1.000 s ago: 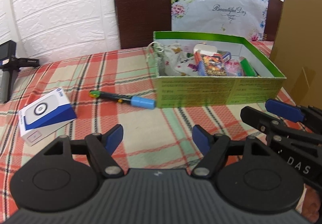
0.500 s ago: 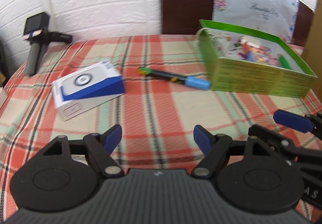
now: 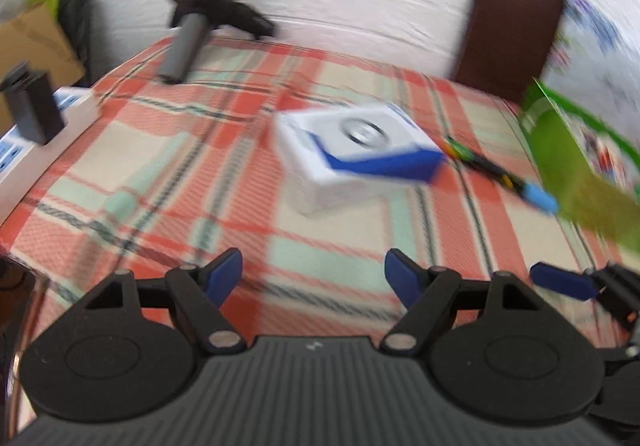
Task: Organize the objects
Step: 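Withdraw the left gripper toward the white-and-blue HP box, then close the left gripper on the HP box and lift it, then carry the HP box into the green box and open the left gripper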
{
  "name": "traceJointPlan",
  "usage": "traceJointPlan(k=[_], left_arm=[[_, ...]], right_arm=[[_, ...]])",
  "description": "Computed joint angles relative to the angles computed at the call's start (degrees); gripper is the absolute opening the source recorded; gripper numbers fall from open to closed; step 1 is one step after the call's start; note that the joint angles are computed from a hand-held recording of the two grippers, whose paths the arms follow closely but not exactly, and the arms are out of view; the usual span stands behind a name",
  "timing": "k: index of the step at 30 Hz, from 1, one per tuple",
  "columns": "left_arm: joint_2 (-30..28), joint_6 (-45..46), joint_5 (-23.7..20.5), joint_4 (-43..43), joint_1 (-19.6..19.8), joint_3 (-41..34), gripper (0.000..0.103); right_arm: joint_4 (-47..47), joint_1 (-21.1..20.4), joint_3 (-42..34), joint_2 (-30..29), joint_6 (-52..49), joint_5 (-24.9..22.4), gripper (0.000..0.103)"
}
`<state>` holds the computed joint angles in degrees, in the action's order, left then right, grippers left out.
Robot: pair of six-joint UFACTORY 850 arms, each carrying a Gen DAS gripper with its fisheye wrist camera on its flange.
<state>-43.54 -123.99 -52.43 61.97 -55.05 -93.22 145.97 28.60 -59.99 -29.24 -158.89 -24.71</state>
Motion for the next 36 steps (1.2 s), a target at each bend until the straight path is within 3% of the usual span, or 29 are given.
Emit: traceJointPlan(k=[3,8,15,19,20,29,36], left_arm=[[3.0,-6.2,3.3,2.6,2.0,3.9,0.08],[5.4,-16.9,10.4,10.7,5.3,7.2,0.079],[3.2,-15.2,15.4,10.5,8.1,4.6,0.072],[3.5,-24.6,20.0,18.7,8.8,6.7,0.067],[3.3,-23.5,19.5,18.2,8.6,6.4,0.067],[2.5,-20.2,19.3,15.8,4.8,5.4,0.066],[-3.6,-8.4,21.8,11.0,0.3,-4.9,0.068]], right_arm=[[-6.5,0.5,-5.4,-3.6,5.5,-0.3,0.092],[-9.7,2.2,-13.9,-9.2,6.2,0.8,0.098],[-25.4,2.9,-23.6,-15.2,26.4,3.7,0.099],[-30.3,2.9,-25.3,-16.2,31.0,3.7,0.097],[-30.0,3.0,-25.0,-16.0,29.9,3.3,0.091],[-17.6,2.5,-13.4,-8.6,18.0,4.0,0.087],[-4.3,-2.9,2.1,1.5,2.7,1.4,0.085]])
